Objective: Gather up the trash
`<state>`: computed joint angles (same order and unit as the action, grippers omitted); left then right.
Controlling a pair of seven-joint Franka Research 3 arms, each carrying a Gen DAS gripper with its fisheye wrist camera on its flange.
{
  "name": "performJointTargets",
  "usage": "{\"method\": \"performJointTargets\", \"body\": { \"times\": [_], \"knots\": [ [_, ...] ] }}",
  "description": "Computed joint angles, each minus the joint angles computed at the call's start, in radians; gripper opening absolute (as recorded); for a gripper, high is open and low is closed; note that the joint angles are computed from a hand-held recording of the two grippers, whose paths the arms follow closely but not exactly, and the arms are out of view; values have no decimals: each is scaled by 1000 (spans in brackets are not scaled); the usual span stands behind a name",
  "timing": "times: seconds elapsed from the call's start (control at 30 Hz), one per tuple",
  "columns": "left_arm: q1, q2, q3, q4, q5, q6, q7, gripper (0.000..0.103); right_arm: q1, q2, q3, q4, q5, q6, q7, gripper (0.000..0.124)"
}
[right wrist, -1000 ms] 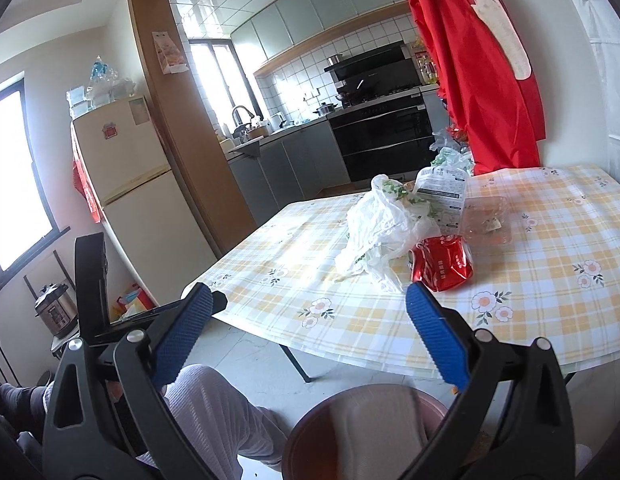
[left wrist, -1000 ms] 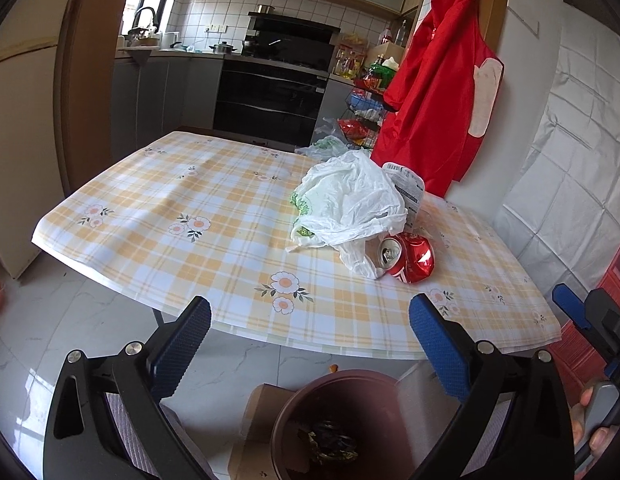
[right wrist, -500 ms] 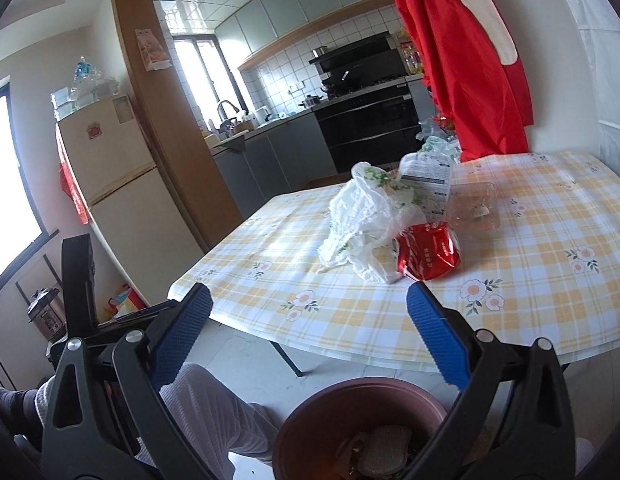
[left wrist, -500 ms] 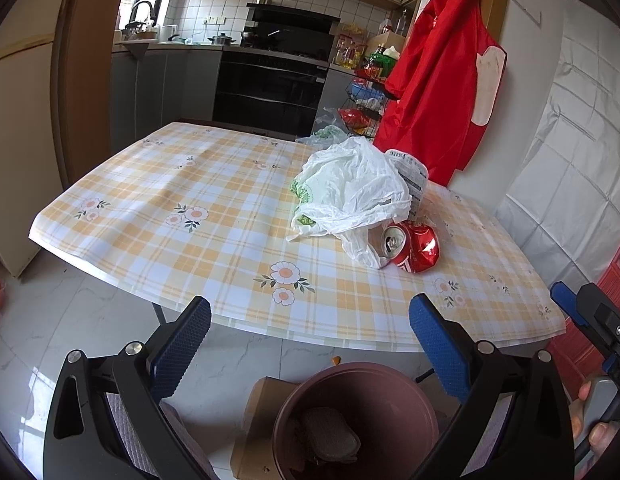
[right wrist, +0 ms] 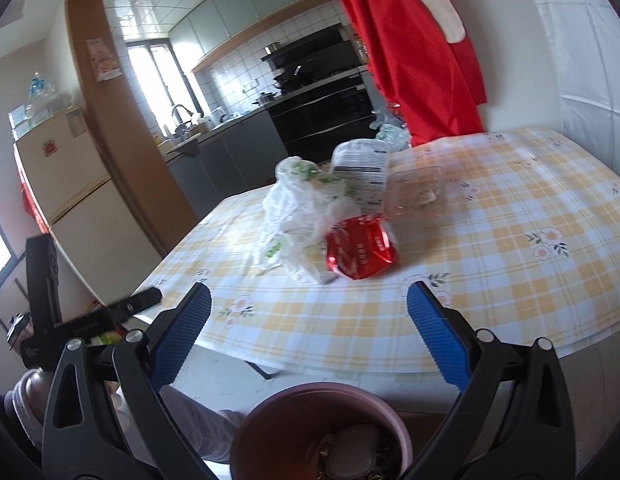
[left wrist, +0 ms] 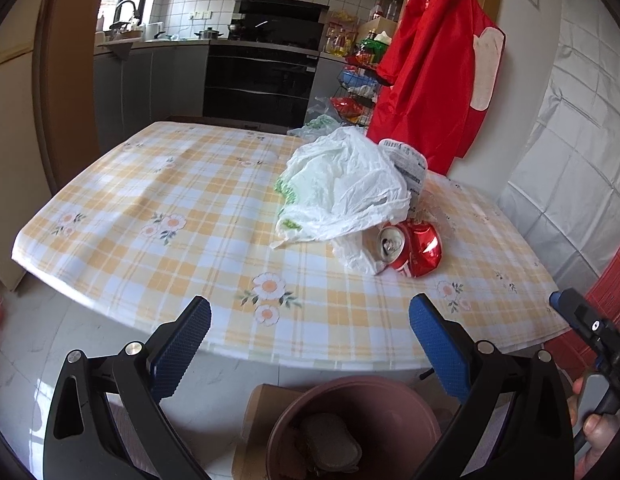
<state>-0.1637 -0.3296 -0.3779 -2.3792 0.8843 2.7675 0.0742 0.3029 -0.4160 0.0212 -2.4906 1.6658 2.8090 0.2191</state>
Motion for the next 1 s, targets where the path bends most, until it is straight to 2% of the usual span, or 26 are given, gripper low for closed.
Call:
{"method": "performJointTargets", "body": {
  "times": [0.17,0.3,0.47,0.53,0.63,0.73,0.83,0.87,0.9,0.93,0.97,1.0],
  "knots": [
    [9,125,18,136,36,14,36,97,-22,84,-19,51,-6,-12,7,97],
    [-26,287,67,312,-5,5,124,97,-41,165,-25,105,-15,-27,17,97],
    [-55,534,127,558,-163,78,311,97,-59,276,-18,189,-53,-19,37,97],
    [-47,637,121,674,-273,21,427,97,-65,317,-14,223,-74,-17,51,97],
    [-5,752,83,788,-442,-19,607,97,-70,380,-3,277,-145,-13,88,97],
    [0,799,85,818,-526,-59,690,97,-77,436,7,333,-225,-37,149,97],
    [12,792,92,747,-612,-2,723,95,-79,493,23,389,-364,-44,256,97],
    [10,779,101,711,-632,23,726,83,-78,523,28,420,-433,-51,311,97],
    [2,771,114,688,-646,37,728,62,-79,542,33,441,-482,-49,349,97],
    [-9,767,129,673,-651,35,731,52,-76,565,39,465,-539,-40,393,97],
    [-29,755,155,648,-636,38,721,37,-78,579,46,480,-572,-34,415,97],
    [-50,743,185,622,-610,62,702,29,-76,595,52,497,-615,-28,444,97]
  ]
}}
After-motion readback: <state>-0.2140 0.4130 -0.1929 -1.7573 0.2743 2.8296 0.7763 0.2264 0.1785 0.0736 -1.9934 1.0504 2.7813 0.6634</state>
